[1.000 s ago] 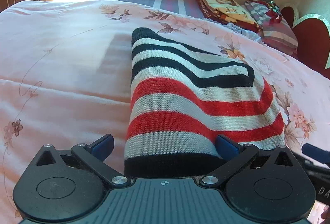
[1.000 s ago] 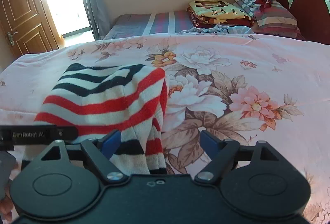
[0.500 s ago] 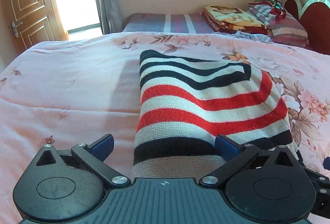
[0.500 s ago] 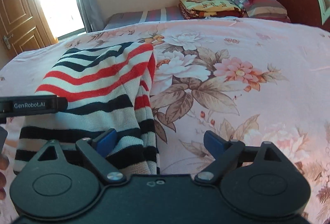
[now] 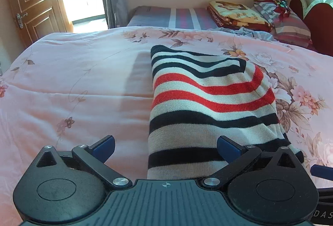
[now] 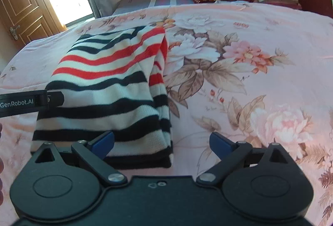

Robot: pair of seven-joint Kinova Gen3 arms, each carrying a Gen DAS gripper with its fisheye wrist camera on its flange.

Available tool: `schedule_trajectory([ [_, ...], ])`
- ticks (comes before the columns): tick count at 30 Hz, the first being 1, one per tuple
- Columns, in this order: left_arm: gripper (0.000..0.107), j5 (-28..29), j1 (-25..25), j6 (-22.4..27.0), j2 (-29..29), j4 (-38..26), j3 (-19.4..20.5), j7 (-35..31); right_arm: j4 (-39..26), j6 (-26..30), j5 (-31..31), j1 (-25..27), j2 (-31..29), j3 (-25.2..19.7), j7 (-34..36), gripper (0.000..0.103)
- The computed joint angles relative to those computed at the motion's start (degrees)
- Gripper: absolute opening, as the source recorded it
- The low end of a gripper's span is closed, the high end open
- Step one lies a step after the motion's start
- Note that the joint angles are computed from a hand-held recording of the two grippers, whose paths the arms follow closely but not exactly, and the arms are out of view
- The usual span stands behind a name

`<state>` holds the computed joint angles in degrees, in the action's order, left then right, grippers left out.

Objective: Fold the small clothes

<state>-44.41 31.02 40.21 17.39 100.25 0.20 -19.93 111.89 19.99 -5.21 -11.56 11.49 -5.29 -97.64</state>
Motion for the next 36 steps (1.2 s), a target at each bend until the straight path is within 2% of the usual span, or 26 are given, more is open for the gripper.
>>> schedule_trajectory([
  [3, 0.103, 1.0, 0.6, 1.6, -2.7, 1.3, 0.9, 0.7, -0.7, 4.3, -7.0, 7.4, -1.0, -6.5, 6.0, 0.1],
  [5, 0.103, -1.3, 1.9, 4.7, -4.1, 1.8, 2.3, 3.5, -0.8, 7.4, -11.7, 8.8, -2.1, -6.5, 10.7, 0.101],
  [8, 0.103, -2.8, 4.8, 11.1, -6.6, 1.8, 4.5, 6.8, 1.1, 9.7, -17.2, 6.4, -6.1, -2.3, 17.6, 0.101],
  [11, 0.103, -3.3, 6.5, 15.8, -10.1, 2.6, 8.3, 10.3, 3.0, 13.5, -19.4, -0.3, -11.2, 5.6, 24.6, 0.102],
  [13, 0.103, -3.9, 7.5, 20.5, -11.9, 2.8, 12.0, 13.5, 5.9, 14.5, -21.0, -4.4, -16.2, 10.6, 29.3, 0.102],
  [15, 0.103, -4.4, 7.9, 25.0, -13.4, 2.9, 16.6, 16.3, 8.7, 15.4, -22.4, -4.8, -21.5, 12.3, 33.7, 0.102],
  [18, 0.103, -4.4, 14.1, 32.0, -15.2, 2.5, 18.1, 20.3, 11.4, 18.3, -23.7, 1.6, -29.5, 9.0, 38.2, 0.102],
  [20, 0.103, -4.1, 15.2, 36.7, -15.9, 1.8, 21.8, 23.6, 12.4, 20.6, -24.4, 6.9, -34.8, 6.6, 40.7, 0.102],
  [22, 0.103, -3.2, 17.2, 41.3, -16.5, 0.8, 24.4, 26.9, 12.7, 22.3, -24.4, 12.2, -40.1, 3.9, 41.4, 0.102],
  [24, 0.103, -3.2, 19.6, 46.0, -16.7, 0.0, 26.9, 30.8, 12.9, 23.0, -24.1, 15.4, -45.4, 3.1, 41.4, 0.102],
  [28, 0.103, -4.9, 28.9, 55.3, -15.0, -3.1, 26.6, 35.0, 12.8, 23.4, -19.9, 14.4, -53.3, 4.0, 35.7, 0.102],
  [30, 0.103, -6.0, 29.7, 59.6, -13.5, -5.0, 29.5, 36.1, 12.2, 24.6, -18.7, 13.0, -55.1, 4.9, 34.0, 0.102],
  [31, 0.103, -6.3, 30.2, 60.8, -13.2, -5.6, 30.4, 36.5, 12.1, 25.2, -18.8, 12.9, -56.1, 5.4, 33.7, 0.102],
  [36, 0.103, -6.0, 35.0, 63.7, -12.4, -7.8, 29.5, 38.7, 11.7, 26.1, -15.5, 10.9, -59.3, 5.9, 28.4, 0.102],
])
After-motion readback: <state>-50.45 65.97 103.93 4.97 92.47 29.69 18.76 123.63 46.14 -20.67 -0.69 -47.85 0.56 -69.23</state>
